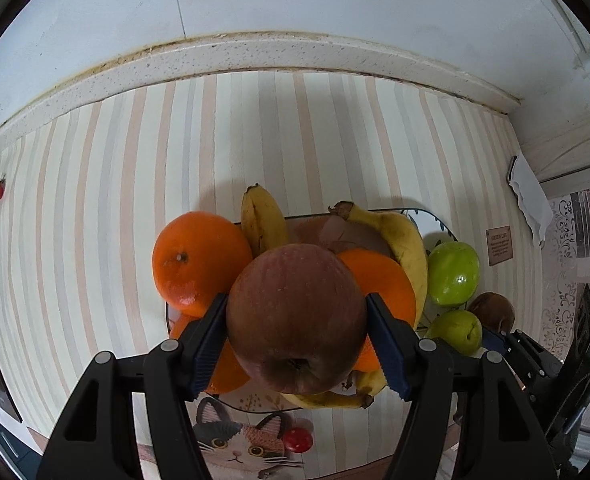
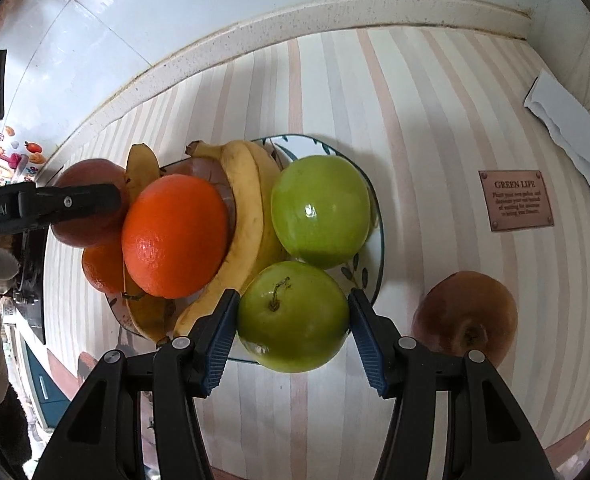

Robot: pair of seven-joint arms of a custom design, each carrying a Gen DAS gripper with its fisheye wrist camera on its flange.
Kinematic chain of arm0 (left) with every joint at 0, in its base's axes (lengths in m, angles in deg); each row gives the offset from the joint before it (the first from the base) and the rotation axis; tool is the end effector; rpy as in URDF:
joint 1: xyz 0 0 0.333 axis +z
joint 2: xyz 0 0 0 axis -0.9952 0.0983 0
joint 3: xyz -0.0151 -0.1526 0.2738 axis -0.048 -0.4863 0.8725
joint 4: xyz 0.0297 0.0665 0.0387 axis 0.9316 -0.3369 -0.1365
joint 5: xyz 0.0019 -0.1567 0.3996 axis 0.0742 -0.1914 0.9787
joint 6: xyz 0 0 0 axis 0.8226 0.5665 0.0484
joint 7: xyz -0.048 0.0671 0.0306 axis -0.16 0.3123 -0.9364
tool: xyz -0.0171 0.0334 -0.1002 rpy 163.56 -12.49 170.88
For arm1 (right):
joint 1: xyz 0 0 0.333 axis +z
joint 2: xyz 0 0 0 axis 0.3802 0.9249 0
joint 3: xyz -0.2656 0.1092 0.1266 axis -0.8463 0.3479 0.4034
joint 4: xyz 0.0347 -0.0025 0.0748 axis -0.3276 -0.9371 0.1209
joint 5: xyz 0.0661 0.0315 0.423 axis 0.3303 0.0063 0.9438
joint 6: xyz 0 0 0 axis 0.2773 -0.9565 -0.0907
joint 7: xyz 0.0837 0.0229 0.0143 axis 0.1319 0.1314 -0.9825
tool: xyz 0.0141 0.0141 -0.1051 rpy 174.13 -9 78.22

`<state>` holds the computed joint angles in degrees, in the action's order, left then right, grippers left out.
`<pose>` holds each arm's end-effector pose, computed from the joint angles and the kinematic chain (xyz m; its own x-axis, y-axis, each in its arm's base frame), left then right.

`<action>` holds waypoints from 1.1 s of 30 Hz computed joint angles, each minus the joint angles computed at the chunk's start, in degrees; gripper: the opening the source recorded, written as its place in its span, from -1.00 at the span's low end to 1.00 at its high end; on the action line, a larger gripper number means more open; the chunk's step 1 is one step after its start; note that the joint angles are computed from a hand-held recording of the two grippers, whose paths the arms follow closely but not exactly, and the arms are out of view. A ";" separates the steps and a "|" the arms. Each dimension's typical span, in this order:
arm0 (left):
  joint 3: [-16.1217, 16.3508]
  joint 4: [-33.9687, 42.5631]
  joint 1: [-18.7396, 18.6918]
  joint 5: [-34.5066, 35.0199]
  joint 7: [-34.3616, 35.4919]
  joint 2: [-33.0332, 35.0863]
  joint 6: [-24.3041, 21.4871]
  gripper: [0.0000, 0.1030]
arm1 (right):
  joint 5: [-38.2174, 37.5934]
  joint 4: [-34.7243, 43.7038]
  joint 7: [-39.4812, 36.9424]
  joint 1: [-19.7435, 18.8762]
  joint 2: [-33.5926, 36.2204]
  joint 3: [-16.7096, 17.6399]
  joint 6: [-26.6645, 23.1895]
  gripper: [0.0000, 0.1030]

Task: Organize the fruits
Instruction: 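Lower the red apple and green apple onto the plate and open both tools, then grasp the brown pear-like fruit with the left tool while the right tool grasps the large red apple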

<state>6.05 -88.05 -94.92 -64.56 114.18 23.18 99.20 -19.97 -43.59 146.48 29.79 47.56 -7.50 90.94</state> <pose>0.5355 -0.2193 0.5556 0.0201 -0.9855 0.1685 -0.9978 -0.0303 -0.0582 0.5025 0.0819 0.5095 0.1236 -0.9559 -0.2666 -0.9810 -0.0771 -0.1782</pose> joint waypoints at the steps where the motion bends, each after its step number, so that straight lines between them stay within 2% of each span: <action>1: -0.02 0.02 0.01 0.10 -0.10 -0.02 -0.28 0.27 | -0.06 0.11 0.10 -0.05 0.05 -0.03 -0.13 0.14; 4: -0.09 -0.32 0.02 0.47 -0.99 -0.14 -1.41 0.30 | -0.36 0.29 0.75 -0.05 0.24 0.20 0.02 0.14; 5: 0.01 0.28 0.05 0.43 -0.69 0.17 -3.46 0.32 | -0.25 0.23 0.70 0.03 0.20 0.18 0.15 0.14; 6: 0.08 -0.87 0.15 0.10 -1.17 -0.68 -2.57 0.36 | -0.11 0.30 0.67 0.06 0.22 0.11 0.16 0.15; 8: 0.36 -0.66 0.36 -0.11 -1.22 -0.67 -4.46 0.45 | 0.10 0.17 0.61 0.15 0.02 0.08 0.22 0.16; 18: 0.50 -2.57 0.73 1.06 -2.00 -2.10 -3.86 0.46 | 0.31 0.21 0.99 0.61 0.09 0.34 0.62 0.24; 27: 1.30 -3.53 1.23 1.09 -2.38 -5.27 -3.85 0.46 | 1.47 -0.97 1.44 0.30 -2.34 -0.11 1.47 0.41; 31: 1.00 -5.77 1.15 3.92 -3.65 -9.23 -2.69 0.47 | 0.78 -1.56 1.83 0.20 -4.40 0.20 1.55 0.66; 33: 0.51 -8.83 1.00 6.11 -5.76 -12.81 -2.21 0.47 | 0.93 -2.08 1.58 0.37 -5.94 0.21 1.59 0.67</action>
<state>6.56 -96.87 -93.92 -58.45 108.42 10.36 96.99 -19.04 -45.67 148.07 30.16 41.62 -7.29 92.53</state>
